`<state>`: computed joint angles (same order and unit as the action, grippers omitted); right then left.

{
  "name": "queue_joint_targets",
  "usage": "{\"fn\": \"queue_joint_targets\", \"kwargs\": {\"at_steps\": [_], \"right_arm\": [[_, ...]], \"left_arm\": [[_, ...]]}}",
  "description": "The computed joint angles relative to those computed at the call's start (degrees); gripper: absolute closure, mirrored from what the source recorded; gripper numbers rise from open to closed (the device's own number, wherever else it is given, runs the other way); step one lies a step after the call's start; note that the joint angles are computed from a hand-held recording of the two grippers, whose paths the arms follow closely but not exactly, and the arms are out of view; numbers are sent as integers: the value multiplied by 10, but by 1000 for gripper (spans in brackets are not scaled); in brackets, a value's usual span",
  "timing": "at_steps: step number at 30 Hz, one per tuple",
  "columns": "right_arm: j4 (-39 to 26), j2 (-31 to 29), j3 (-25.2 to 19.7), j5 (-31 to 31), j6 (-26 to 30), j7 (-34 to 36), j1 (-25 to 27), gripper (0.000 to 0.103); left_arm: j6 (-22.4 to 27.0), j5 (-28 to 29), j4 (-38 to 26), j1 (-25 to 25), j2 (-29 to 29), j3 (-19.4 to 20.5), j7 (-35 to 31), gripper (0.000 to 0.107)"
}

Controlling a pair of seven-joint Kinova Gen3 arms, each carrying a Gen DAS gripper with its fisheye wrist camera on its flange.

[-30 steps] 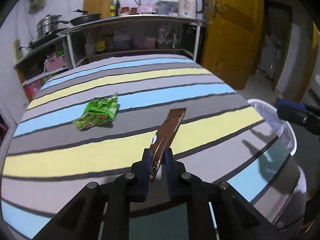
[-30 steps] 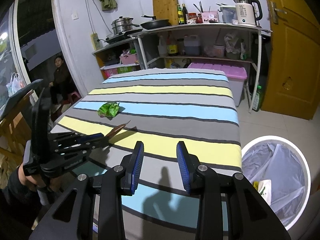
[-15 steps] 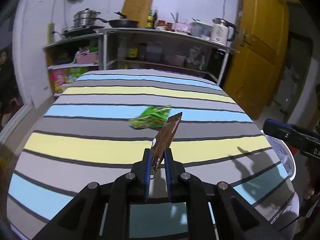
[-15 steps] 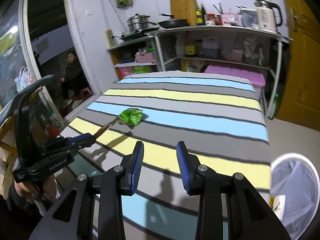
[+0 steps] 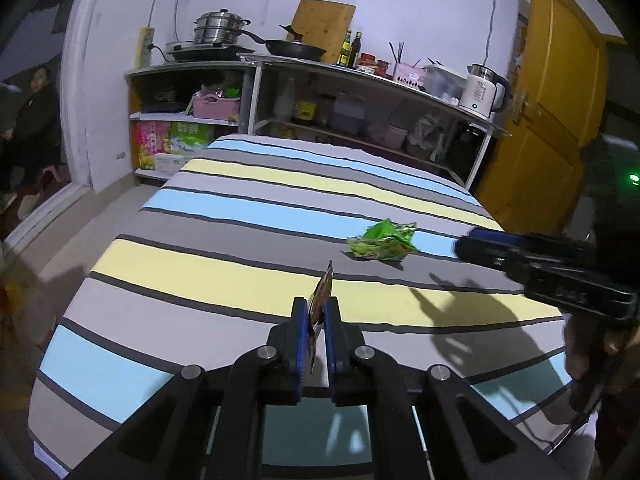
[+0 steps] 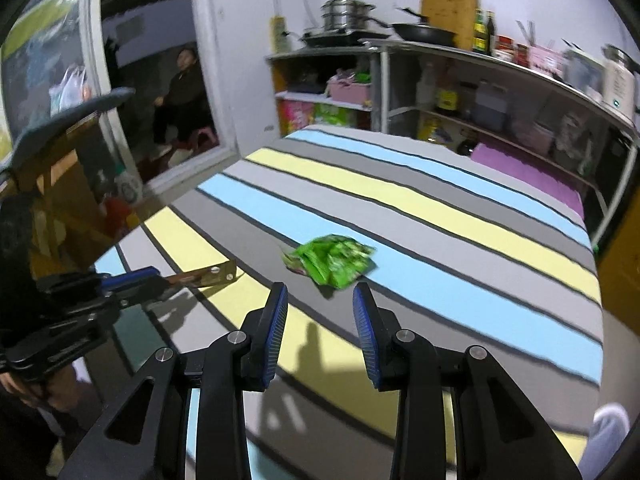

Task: Collect trash
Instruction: 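Grasp the brown chocolate wrapper with the left tool while the right tool grasps the green wrapper, then carry the brown and green wrappers over the bin and open both tools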

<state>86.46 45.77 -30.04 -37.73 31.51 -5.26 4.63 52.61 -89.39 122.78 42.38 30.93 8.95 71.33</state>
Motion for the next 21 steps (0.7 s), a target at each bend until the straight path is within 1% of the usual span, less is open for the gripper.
{"fn": "queue_joint_targets", "kwargs": {"at_steps": [3, 6, 9, 12, 13, 14, 15, 16, 17, 21], "right_arm": [[-14, 8, 16, 19, -11, -10, -34, 68], [-40, 21, 37, 49, -10, -38, -71, 68], [-60, 31, 51, 75, -4, -66, -93, 68], [-73, 38, 51, 92, 4, -81, -100, 68], [-74, 38, 51, 97, 3, -85, -102, 69], [-73, 38, 53, 101, -1, -90, -105, 77], [-72, 38, 54, 105, -3, -95, -106, 83], [-71, 37, 51, 107, -3, -98, -104, 86], [-71, 37, 49, 109, -1, -100, -101, 91], [-68, 34, 41, 110, 0, -105, -90, 91]], "left_arm": [[-7, -21, 14, -6, 0, 0, 24, 100], [-5, -31, 22, -12, 0, 4, 34, 100], [-3, -41, 24, -18, 3, 9, 41, 100], [-11, -63, 34, -31, 3, 14, 54, 99], [-14, -63, 32, -36, 3, 17, 51, 99], [-17, -65, 32, -41, 4, 19, 51, 99], [-20, -62, 29, -43, 5, 22, 45, 99], [-24, -61, 27, -46, 6, 23, 40, 99], [-29, -60, 25, -50, 6, 24, 36, 99], [-52, -59, 15, -62, 9, 23, 9, 96]]}}
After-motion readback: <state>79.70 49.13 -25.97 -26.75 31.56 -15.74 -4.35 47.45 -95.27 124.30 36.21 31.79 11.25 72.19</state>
